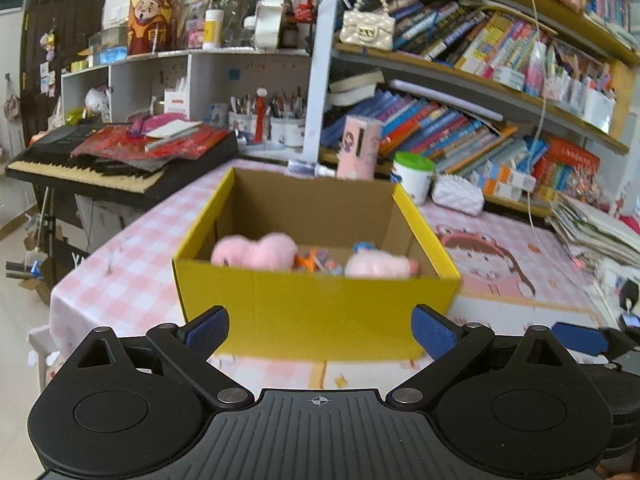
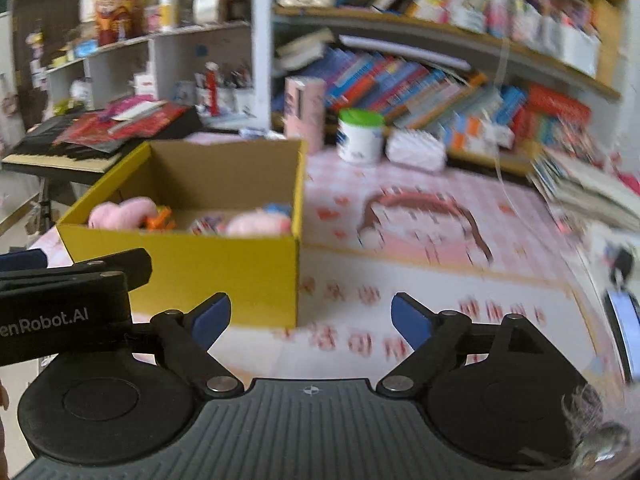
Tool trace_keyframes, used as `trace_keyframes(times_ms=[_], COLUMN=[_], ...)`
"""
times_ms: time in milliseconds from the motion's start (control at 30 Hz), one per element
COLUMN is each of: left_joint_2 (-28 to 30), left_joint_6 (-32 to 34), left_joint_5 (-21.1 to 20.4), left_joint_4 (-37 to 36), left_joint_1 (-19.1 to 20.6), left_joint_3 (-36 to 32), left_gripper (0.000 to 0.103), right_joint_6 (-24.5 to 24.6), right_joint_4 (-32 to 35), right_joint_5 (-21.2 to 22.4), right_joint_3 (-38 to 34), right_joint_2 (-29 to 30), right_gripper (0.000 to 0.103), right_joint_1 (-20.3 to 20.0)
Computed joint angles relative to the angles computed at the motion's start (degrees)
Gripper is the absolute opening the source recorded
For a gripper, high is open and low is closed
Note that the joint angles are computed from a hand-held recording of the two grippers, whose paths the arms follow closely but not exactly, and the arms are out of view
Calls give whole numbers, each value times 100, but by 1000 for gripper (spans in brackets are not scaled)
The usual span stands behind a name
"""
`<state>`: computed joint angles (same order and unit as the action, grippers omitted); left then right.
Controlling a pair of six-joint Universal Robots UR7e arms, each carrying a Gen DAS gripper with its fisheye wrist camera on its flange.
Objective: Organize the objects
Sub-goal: 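Withdraw both open tools from the yellow box and hold still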
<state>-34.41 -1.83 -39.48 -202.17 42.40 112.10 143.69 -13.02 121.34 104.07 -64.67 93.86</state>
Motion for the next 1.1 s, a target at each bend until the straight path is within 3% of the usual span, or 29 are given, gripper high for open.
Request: trace_keyframes(times_ms=[233, 733, 1100], left_joint_2=[-168, -97, -82], left_joint_6=[-337, -537, -625], left_joint_5=[-96, -343, -281], left_joint_4=[417, 857, 975], left_joint_1=[-164, -363, -500], left_joint_3=[341, 443, 497], left_gripper=[99, 100, 103], right_joint_6=[358, 383, 595], right_joint_4=[-275, -490, -479], right_joint_5=[571, 852, 887], right_joint_3=[512, 966, 1156], right_joint_2=[-214, -577, -765], right_gripper=[90, 97, 100], right_joint_1=[66, -58, -133])
